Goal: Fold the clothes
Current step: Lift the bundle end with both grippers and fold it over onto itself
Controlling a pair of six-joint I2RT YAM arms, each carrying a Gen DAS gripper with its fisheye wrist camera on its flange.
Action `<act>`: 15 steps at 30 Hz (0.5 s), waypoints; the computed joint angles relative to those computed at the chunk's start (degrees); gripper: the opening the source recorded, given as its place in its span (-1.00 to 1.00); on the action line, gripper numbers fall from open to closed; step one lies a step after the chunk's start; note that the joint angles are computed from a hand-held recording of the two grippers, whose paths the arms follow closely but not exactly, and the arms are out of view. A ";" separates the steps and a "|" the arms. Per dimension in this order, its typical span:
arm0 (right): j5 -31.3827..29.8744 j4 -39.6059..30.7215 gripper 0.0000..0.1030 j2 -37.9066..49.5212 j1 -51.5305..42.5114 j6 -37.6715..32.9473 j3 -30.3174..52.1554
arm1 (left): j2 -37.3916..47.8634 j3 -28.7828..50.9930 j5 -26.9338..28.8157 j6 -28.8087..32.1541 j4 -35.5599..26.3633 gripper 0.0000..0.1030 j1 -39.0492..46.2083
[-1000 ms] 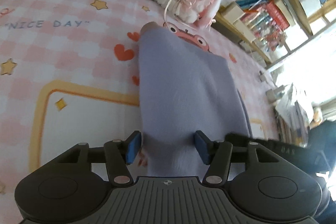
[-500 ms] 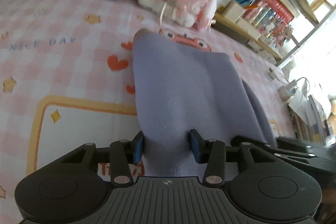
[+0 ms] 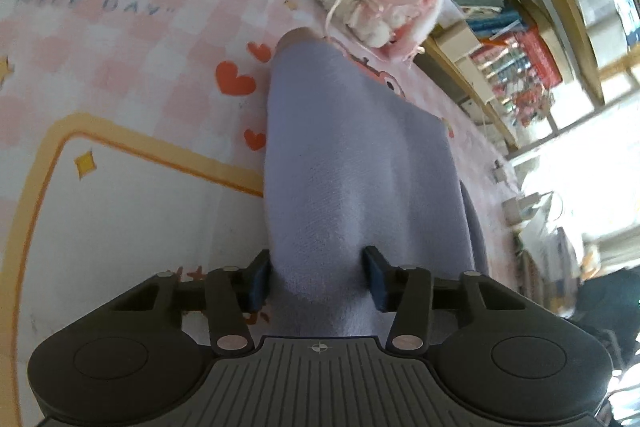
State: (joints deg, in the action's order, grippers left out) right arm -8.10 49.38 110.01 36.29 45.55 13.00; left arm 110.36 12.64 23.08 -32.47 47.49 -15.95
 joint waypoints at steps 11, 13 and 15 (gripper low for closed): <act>7.20 -7.25 -0.40 -18.53 4.46 -5.46 -4.75 | -21.09 -5.66 -5.79 -0.06 -6.98 -0.19 -4.78; 8.73 -9.18 -0.40 -21.22 5.70 -6.19 -5.16 | -23.12 -6.58 -6.50 -0.59 -7.28 -0.18 -5.49; 9.90 -10.32 -0.40 -23.43 6.80 -6.25 -5.80 | -24.50 -7.32 -7.02 -1.14 -7.46 -0.18 -6.10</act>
State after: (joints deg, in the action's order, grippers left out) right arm 1.80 39.06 86.58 43.09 39.30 7.20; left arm 85.86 5.32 16.07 -33.61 40.03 -22.04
